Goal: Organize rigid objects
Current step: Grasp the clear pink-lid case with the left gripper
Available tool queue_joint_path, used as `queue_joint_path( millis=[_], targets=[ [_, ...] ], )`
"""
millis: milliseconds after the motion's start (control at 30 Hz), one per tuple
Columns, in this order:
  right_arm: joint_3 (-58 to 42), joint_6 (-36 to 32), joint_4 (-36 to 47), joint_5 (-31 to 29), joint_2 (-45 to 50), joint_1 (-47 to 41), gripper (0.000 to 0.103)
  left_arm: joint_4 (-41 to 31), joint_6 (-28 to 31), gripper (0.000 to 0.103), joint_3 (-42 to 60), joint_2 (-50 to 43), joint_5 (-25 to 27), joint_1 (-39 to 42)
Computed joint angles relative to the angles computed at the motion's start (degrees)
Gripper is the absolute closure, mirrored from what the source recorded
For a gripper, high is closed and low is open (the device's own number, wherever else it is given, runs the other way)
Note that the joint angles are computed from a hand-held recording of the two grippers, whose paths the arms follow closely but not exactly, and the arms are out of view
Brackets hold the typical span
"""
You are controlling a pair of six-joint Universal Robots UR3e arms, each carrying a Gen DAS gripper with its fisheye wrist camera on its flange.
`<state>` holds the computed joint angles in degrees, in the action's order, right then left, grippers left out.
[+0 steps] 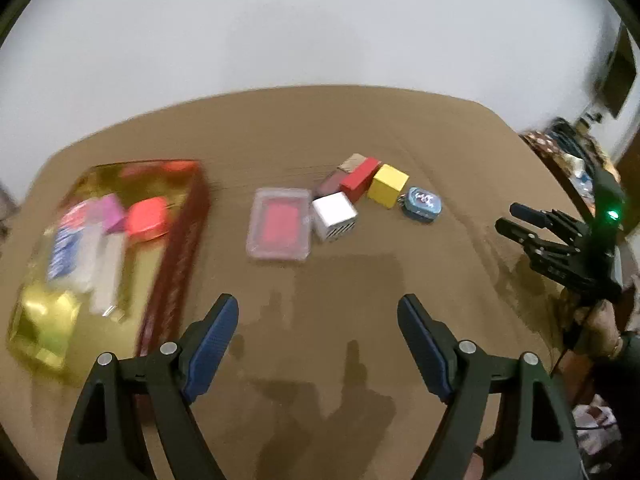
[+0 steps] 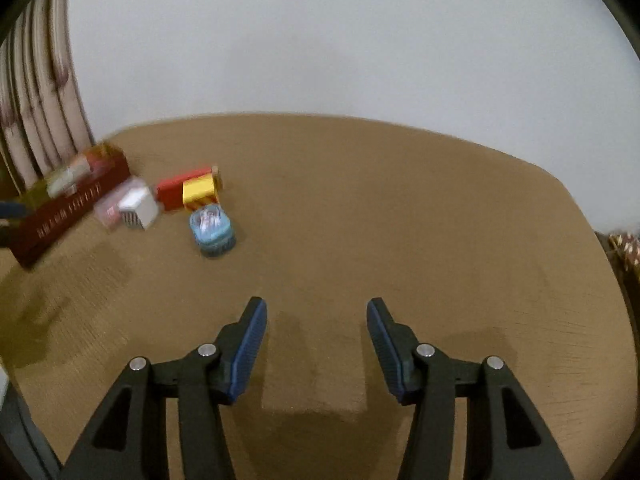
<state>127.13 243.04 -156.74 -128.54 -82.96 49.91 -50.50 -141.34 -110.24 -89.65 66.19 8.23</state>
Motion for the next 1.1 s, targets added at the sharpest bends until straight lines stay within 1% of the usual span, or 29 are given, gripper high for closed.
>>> queue_joint_path(
  millis=[100, 167, 233, 333, 400, 467, 533, 800, 900, 967, 1000, 1033, 1067, 1100],
  targets=[
    [1.43, -1.49, -3.68, 1.87, 0.79, -0.86, 0.049, 0.56, -0.11, 0.025, 6.92, -8.42, 1.7, -2.78],
    [3.51, -3.47, -8.31, 2.32, 0.56, -1.32, 0.049, -2.75, 0.33, 0.025, 12.63, -13.5, 1.95, -3.85],
    [3.18, -2.37, -8.77, 2.15, 1.05, -0.74, 0.049, -2.08, 0.27, 0.025, 14.56, -15.8, 2.73, -4.57],
    [6.96, -1.82, -12.01, 2.35, -1.52, -0.64, 0.049, -2.68, -0.21, 0.025, 18.49, -19.48, 5.51, -6.19],
    [8.0, -1.57, -13.51, 2.44, -1.94, -0.68, 0.049, -1.7, -0.17, 0.025, 19.53, -20.87, 6.86, -6.85],
    [8.25, -1.85, -14.12, 2.66, -2.2, -0.91, 0.049, -3.08, 0.04, 0.025, 21.85, -22.95, 8.22, -7.48],
    [8.76, -2.06, -14.6, 2.64, -2.82, -0.7, 0.049, -1.49, -0.29, 0.025, 21.81, -23.88, 9.52, -8.13],
    [9.3, -2.49, -16.47, 3.29, -2.9, -0.98, 0.049, -1.31, -2.0, 0.025, 25.7, -27.64, 10.84, -9.48],
    [9.96, -2.55, -16.46, 3.27, -3.83, -0.82, 0.049, 0.47, -2.42, 0.026, 26.21, -29.16, 12.32, -10.83],
    [10.37, -2.56, -16.89, 3.39, -4.11, -0.87, 0.049, 2.21, -2.27, 0.03, 25.95, -29.72, 13.7, -11.73],
    [10.54, -2.49, -17.19, 3.48, -4.08, -0.95, 0.049, 2.93, -2.3, 0.037, 25.94, -30.0, 14.39, -12.08],
    [10.56, -1.63, -16.06, 3.15, -4.89, -0.36, 0.049, 3.31, -2.45, 0.046, 26.38, -30.4, 14.87, -12.31],
    [10.84, -1.63, -16.23, 3.45, -5.15, -0.5, 0.049, 2.9, -2.73, 0.052, 27.66, -31.15, 15.11, -12.6],
    [10.77, -1.49, -16.08, 3.55, -5.11, -0.56, 0.049, 1.0, -2.66, 0.054, 29.03, -31.4, 14.61, -12.42]
  ],
)
